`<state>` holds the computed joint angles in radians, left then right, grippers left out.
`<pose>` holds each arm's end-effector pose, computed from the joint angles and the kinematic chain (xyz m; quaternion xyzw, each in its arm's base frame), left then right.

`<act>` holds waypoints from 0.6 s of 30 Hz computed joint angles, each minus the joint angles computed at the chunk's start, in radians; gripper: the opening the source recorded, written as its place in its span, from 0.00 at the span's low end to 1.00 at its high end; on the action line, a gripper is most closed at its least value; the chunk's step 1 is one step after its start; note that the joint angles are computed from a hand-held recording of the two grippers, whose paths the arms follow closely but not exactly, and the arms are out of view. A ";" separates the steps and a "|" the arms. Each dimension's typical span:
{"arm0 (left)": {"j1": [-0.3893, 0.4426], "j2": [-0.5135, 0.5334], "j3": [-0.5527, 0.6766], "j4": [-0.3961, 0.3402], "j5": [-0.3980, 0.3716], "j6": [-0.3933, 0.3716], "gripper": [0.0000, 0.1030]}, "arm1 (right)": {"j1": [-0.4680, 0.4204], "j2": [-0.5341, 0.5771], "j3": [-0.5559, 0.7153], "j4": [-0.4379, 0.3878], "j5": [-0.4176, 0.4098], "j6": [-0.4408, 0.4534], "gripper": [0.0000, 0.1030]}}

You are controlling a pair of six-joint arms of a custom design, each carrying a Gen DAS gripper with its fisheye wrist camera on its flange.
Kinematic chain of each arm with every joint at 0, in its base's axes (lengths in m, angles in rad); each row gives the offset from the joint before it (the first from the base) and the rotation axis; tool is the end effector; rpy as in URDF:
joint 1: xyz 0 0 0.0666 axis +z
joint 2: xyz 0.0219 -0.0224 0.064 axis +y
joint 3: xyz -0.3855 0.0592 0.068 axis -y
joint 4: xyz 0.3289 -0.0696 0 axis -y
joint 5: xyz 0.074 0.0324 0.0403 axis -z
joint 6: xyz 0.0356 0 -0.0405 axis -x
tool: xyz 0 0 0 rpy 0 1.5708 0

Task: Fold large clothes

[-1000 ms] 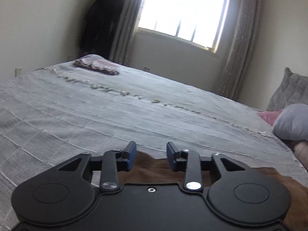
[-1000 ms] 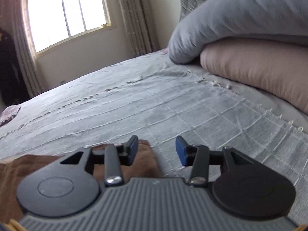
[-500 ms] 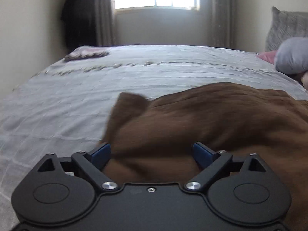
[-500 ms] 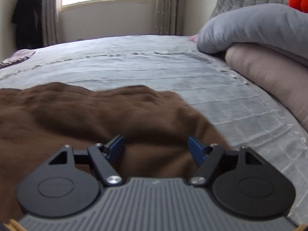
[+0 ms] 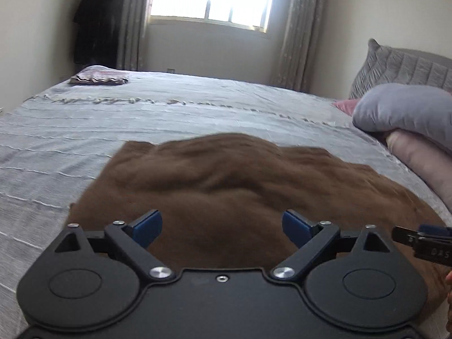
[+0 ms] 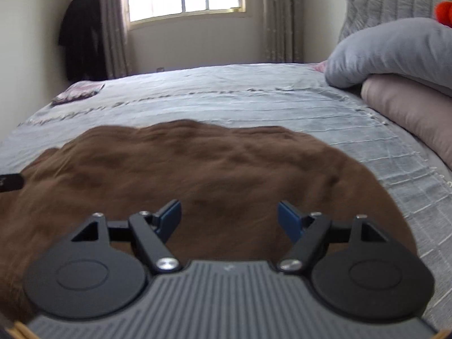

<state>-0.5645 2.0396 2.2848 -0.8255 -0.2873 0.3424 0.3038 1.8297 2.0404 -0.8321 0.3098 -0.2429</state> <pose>0.5680 -0.3482 0.4642 0.0289 0.8730 -0.0928 0.4780 0.5717 0.1674 0.4916 0.0437 0.8805 -0.0102 0.4719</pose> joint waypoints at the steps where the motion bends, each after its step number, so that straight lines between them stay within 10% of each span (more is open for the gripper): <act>1: -0.009 0.006 -0.004 -0.013 -0.005 0.000 0.90 | 0.014 0.007 0.001 -0.015 0.010 0.012 0.73; 13: 0.056 -0.199 -0.419 0.141 -0.123 -0.025 0.90 | -0.065 -0.158 -0.301 0.061 0.067 -0.059 0.75; 16: 0.062 -0.242 -0.437 0.050 -0.187 0.122 0.90 | -0.064 -0.193 -0.329 0.052 0.084 -0.050 0.75; 18: 0.069 -0.321 -0.533 0.125 -0.124 0.239 0.90 | -0.052 -0.212 -0.335 0.037 0.098 -0.075 0.76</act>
